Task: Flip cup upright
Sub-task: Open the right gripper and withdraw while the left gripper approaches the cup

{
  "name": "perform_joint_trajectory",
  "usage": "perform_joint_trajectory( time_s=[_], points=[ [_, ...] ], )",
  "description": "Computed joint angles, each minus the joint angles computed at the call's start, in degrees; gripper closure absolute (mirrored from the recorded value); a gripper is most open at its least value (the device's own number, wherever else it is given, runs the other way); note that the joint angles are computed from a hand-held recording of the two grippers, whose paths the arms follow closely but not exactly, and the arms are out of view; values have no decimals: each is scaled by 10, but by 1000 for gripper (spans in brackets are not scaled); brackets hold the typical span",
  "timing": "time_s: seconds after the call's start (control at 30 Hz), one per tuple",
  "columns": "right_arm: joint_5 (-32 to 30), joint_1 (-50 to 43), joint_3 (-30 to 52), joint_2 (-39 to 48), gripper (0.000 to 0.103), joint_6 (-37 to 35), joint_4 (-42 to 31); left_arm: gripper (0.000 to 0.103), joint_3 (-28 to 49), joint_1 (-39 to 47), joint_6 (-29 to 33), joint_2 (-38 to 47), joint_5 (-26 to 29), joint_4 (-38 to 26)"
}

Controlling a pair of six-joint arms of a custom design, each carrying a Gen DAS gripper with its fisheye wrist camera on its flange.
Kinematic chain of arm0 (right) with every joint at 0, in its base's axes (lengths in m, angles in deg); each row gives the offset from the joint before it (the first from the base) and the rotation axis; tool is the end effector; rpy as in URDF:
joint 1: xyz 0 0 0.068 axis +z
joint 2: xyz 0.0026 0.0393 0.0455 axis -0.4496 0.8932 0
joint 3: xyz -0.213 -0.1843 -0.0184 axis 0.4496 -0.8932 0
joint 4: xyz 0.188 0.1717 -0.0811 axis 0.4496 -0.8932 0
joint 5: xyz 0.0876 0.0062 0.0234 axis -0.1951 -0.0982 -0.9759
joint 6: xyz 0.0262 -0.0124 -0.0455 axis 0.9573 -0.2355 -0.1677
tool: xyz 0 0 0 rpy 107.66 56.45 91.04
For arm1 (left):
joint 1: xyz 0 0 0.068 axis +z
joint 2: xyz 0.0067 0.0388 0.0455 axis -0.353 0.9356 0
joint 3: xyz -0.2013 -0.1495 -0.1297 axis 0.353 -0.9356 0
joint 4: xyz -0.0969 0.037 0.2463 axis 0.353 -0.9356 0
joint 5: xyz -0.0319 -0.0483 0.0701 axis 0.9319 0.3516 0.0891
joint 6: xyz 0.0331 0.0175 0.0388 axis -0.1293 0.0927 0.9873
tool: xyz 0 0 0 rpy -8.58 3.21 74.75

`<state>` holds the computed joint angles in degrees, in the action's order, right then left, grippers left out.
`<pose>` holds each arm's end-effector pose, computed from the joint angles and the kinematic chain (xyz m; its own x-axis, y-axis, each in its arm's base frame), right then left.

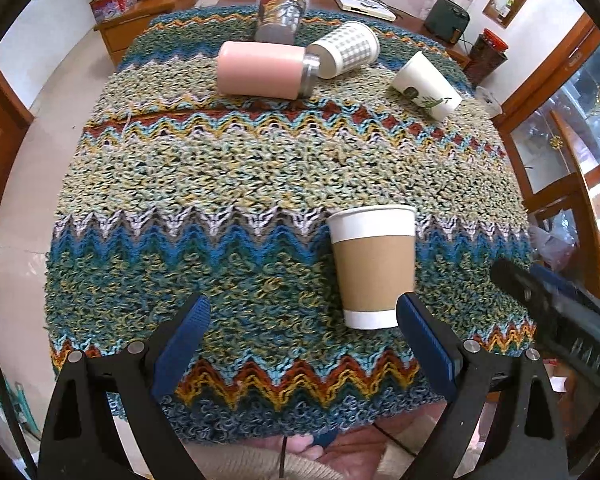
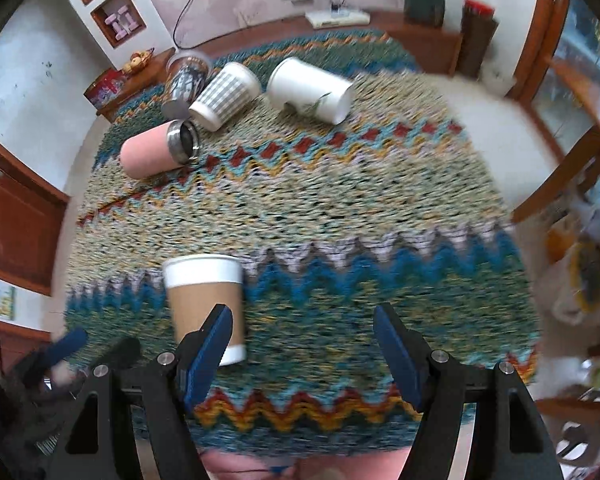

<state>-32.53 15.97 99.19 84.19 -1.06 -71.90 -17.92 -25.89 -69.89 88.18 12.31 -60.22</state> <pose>0.2016 0.1798 0.2661 -0.9381 -0.0090 -0.3462 -0.0575 0.9899 0.1299 0.1751 -0.0189 0.2529 -0.9404 -0.1770 -0.2904 -0.1348 0.9780 -0.1594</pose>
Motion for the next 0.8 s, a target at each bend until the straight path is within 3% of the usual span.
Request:
perform_joint_trajectory(
  time_s=[0.33,0.8],
  points=[
    [91,50,-86,-60,29,-3,7,8,2,-60,-36,76,0,56],
    [34,-6,-129,-63,29,-58,59,9,28,-88,-69,189,14,96]
  ],
)
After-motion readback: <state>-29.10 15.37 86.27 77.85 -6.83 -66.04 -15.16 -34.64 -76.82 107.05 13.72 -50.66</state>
